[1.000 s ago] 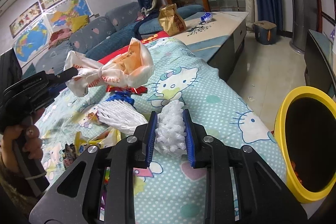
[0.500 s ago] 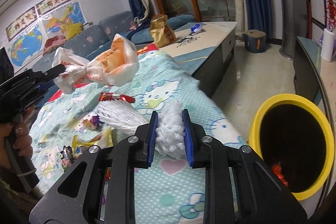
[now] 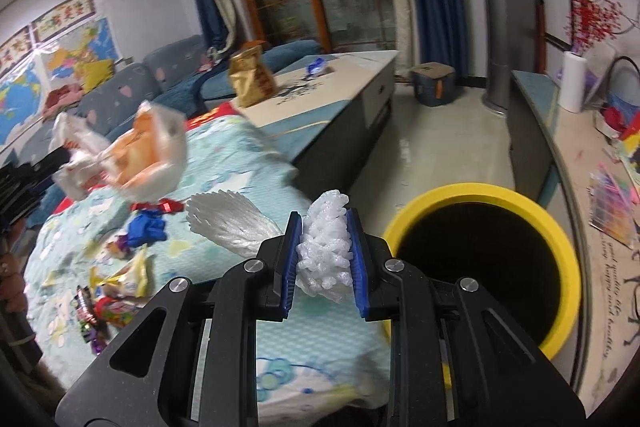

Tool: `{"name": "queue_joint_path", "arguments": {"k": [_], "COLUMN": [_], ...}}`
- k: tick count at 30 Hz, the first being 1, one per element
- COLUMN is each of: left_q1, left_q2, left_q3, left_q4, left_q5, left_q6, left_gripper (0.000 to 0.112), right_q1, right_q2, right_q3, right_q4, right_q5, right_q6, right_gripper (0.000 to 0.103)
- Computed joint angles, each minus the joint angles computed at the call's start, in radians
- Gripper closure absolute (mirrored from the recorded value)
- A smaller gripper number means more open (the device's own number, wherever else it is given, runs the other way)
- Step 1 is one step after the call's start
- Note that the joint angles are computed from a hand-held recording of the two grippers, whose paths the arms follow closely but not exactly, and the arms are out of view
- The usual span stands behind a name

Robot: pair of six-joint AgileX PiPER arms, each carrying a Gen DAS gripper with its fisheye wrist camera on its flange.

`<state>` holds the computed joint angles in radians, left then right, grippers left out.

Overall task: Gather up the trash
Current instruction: 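Carry the white bag and foam net over the yellow bin with both tools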

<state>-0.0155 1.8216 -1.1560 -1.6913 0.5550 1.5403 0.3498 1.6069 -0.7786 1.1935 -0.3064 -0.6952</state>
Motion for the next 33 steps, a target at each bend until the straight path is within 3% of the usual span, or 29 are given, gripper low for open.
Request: {"name": "queue_joint_path", "arguments": {"k": [33], "left_q1": [-0.240], "left_q2": [0.014], "left_q3": [-0.009], "left_q4": [0.039], "left_q5": [-0.085], "left_q6": [0.059], "left_gripper": [0.091], "right_q1": [-0.191], "right_q2": [-0.132], "right_q3": [0.120], "right_q4": [0.038], "right_q5": [-0.057], "right_q6": [-0.023], "right_gripper": [0.086]}}
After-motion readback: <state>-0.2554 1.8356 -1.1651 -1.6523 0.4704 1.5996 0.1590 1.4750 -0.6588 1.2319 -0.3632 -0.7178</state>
